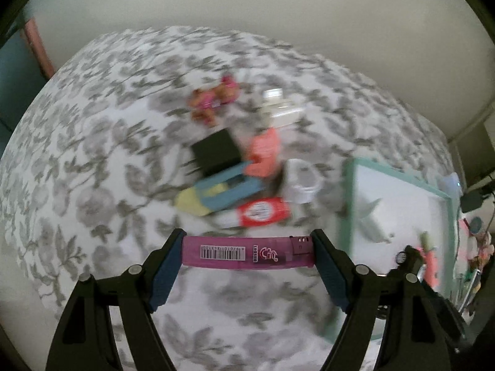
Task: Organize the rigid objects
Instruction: 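Carry the lighter and toy car over the tray and release them inside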
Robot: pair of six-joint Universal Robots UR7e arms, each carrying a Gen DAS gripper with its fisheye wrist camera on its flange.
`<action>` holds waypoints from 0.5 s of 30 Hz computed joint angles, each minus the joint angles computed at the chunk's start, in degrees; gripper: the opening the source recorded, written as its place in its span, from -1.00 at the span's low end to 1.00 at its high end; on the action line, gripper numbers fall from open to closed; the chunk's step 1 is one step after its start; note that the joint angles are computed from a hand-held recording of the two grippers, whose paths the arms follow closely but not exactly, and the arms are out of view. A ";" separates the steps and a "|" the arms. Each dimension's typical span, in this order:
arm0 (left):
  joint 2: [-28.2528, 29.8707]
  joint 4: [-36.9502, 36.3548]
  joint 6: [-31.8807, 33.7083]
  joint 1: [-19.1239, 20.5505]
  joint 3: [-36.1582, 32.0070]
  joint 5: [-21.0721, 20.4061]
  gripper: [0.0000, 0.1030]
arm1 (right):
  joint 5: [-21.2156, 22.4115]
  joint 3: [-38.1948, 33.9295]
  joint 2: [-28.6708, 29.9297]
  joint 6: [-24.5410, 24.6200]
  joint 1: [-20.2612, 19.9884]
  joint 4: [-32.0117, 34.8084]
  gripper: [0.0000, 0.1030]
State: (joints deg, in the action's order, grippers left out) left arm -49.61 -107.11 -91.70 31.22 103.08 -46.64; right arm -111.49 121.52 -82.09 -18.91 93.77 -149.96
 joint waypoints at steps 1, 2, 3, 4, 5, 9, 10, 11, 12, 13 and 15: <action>1.01 -1.35 1.64 0.07 -0.87 0.38 0.58 | -1.07 -0.20 0.11 0.07 -0.14 -0.56 -0.25; 2.37 -2.12 3.12 0.10 -2.30 0.45 0.58 | -2.89 -0.38 0.49 -0.13 -0.11 -1.58 -0.25; 2.98 -4.22 4.91 0.13 -2.33 1.04 0.58 | -3.65 -0.55 0.68 -0.24 -0.21 -2.04 -0.25; 4.20 -4.93 6.41 0.17 -3.62 1.07 0.58 | -3.62 -0.92 0.71 -0.24 -0.64 -1.96 -0.25; 5.11 -5.67 7.70 0.21 -4.52 1.14 0.58 | -2.95 -1.46 0.57 0.08 -1.35 -1.56 -0.24; 9.42 -9.34 14.09 0.05 -8.34 1.70 0.58 | -5.21 -2.34 0.65 0.51 -2.84 -3.70 -0.24; 10.47 -10.53 15.84 0.03 -9.09 1.75 0.58 | -5.72 -2.62 0.77 0.68 -3.32 -4.12 -0.24; 11.11 -12.01 17.24 0.09 -9.37 1.58 0.58 | -6.06 -3.00 0.90 1.06 -4.05 -4.43 -0.24; 11.71 -13.79 18.66 0.15 -9.46 1.23 0.58 | -6.31 -3.26 0.88 1.43 -4.62 -4.55 -0.24; 12.29 -14.93 19.68 0.21 -9.64 0.98 0.58 | -6.64 -3.59 0.92 1.86 -5.21 -4.72 -0.24; 13.64 -15.19 21.56 0.33 -10.57 0.28 0.58 | -7.48 -4.23 0.97 2.83 -6.36 -5.12 -0.24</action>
